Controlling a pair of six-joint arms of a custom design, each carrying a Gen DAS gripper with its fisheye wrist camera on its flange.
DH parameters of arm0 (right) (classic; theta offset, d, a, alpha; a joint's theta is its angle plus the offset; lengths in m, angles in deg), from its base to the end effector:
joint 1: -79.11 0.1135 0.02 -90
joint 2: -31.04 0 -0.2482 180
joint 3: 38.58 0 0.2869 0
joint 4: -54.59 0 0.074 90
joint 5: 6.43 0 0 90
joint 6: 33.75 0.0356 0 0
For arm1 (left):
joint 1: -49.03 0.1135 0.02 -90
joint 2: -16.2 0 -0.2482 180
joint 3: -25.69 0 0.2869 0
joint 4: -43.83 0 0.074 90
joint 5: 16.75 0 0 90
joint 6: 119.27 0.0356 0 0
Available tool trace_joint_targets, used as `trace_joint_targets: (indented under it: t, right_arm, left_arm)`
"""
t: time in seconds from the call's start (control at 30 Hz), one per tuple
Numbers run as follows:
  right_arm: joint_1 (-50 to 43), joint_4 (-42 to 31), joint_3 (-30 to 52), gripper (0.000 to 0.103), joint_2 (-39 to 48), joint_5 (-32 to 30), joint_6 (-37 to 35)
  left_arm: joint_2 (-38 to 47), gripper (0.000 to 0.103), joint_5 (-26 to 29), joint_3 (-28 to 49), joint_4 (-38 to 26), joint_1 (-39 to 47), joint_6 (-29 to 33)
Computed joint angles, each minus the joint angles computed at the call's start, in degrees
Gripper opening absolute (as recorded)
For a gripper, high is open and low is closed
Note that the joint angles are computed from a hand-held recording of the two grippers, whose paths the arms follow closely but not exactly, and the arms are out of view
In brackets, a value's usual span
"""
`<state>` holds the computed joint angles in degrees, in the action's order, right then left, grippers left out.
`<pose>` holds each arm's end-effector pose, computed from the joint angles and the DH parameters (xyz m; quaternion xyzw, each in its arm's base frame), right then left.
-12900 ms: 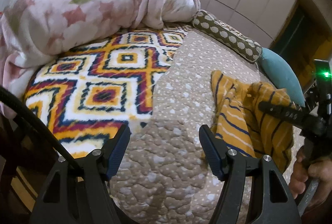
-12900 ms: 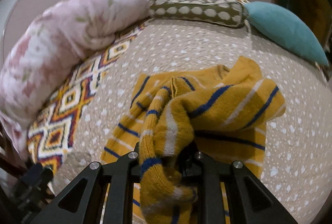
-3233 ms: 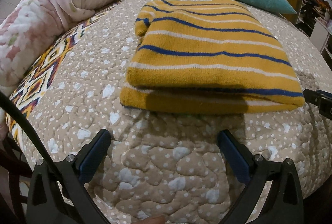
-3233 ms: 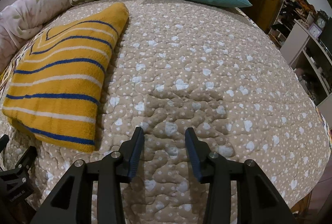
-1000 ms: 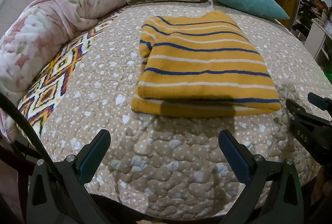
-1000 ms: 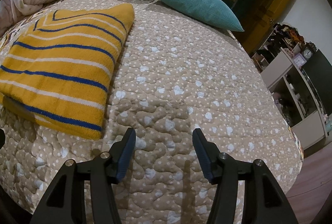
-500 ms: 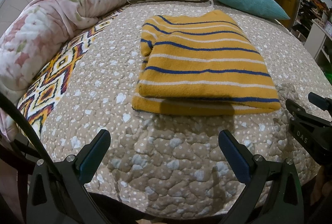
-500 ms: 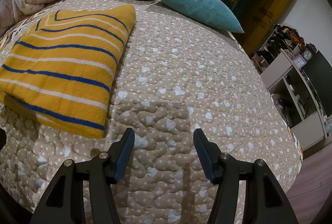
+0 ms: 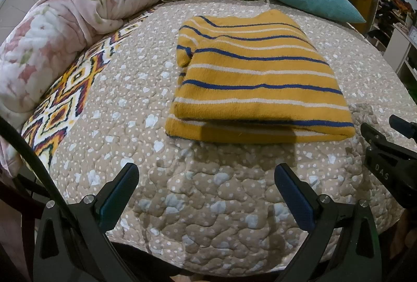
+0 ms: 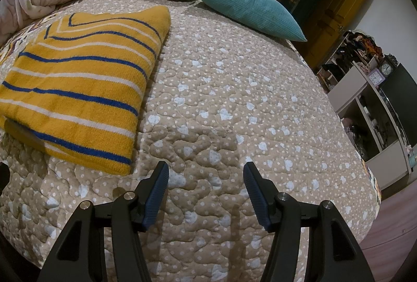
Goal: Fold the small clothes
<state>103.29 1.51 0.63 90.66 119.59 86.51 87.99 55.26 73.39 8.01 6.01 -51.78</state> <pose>0.1843 0.0598 0.1290 0.0942 0.9375 -0.2096 0.2614 0.1964 -0.1683 0.1388 0.1299 0.9458 -0.0118 0.2973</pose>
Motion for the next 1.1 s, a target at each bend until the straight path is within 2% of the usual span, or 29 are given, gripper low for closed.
trace_joint_targets:
  t: [1.1]
  right_arm:
    - [1.2,0.5,-0.3,0.065,0.1,0.2,0.5]
  left_arm:
    - [1.1,0.103,0.0,-0.3,0.0,0.7,0.2]
